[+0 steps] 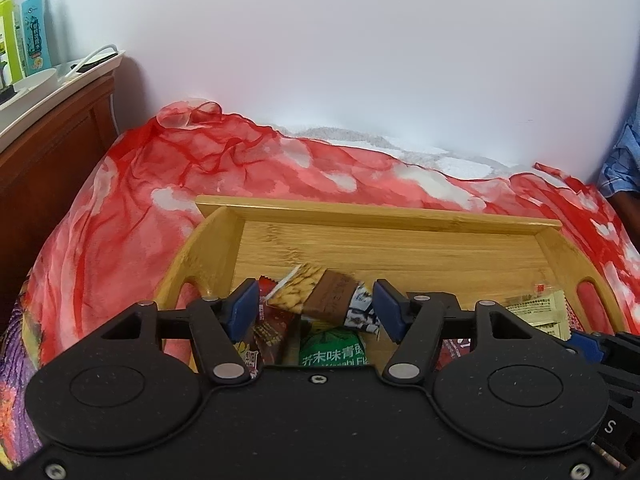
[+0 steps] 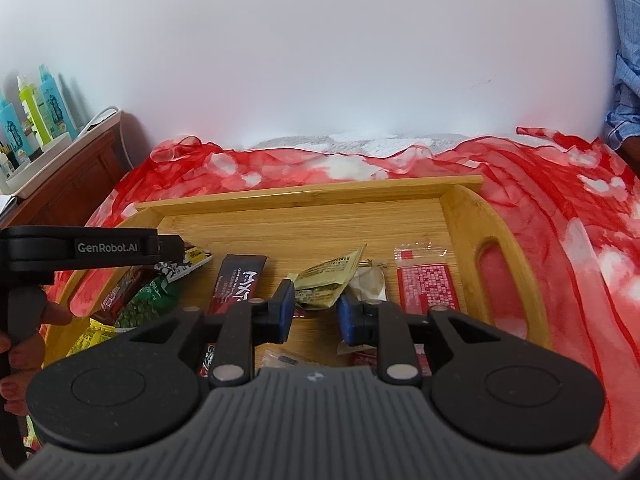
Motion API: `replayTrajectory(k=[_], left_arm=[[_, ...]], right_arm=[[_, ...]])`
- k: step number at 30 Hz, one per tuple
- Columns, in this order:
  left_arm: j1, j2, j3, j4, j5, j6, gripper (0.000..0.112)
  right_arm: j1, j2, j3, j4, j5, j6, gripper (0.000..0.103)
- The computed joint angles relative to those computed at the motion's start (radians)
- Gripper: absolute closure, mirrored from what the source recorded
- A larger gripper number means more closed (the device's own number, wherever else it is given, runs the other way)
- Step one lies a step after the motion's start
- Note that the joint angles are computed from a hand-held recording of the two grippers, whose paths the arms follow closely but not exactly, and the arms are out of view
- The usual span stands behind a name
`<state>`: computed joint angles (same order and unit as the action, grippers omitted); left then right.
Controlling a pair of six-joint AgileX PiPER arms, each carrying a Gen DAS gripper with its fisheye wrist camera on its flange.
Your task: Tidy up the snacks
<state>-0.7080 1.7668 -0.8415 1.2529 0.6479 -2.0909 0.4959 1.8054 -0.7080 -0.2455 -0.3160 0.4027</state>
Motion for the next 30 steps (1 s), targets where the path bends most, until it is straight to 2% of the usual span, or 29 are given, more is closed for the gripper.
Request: replayTrajectory(k=[4,8,12,14,15,21,30], left_arm=[[-0.02,-0.025,0.015,-0.017,0.023,0.005,0.046],[-0.039,-0.056,0.028,-0.04,0.041,0.022,0.044],[-0.058,-0.087,0.039,-0.063,0.058,0.032,0.043],[-0.074,-0.101,0.045,-0.071,0.076,0.032,0.028],[-0.087,-0.109,0.052,-0.062,0.09,0.02,0.027],[-0.165,-0.149,0.061,-0.095,0.17,0.051,0.023],[-0.306,-0.219,0.094,-0.141,0.275,0.017,0.02]], right_arm=[[0.014,-0.026,0.019,0.083,0.0,-0.078,0.046],[0.025,-0.055,0.034,0.157,0.007,-0.155,0.044],[0.028,-0.084,0.052,0.201,0.009,-0.2,0.036],[0.03,-0.101,0.065,0.23,0.01,-0.23,0.033],[0.033,-0.111,0.071,0.254,0.011,-0.254,0.03],[0.043,-0.17,0.124,0.356,-0.003,-0.356,0.021],[0.072,-0.276,0.21,0.493,-0.017,-0.513,0.015]])
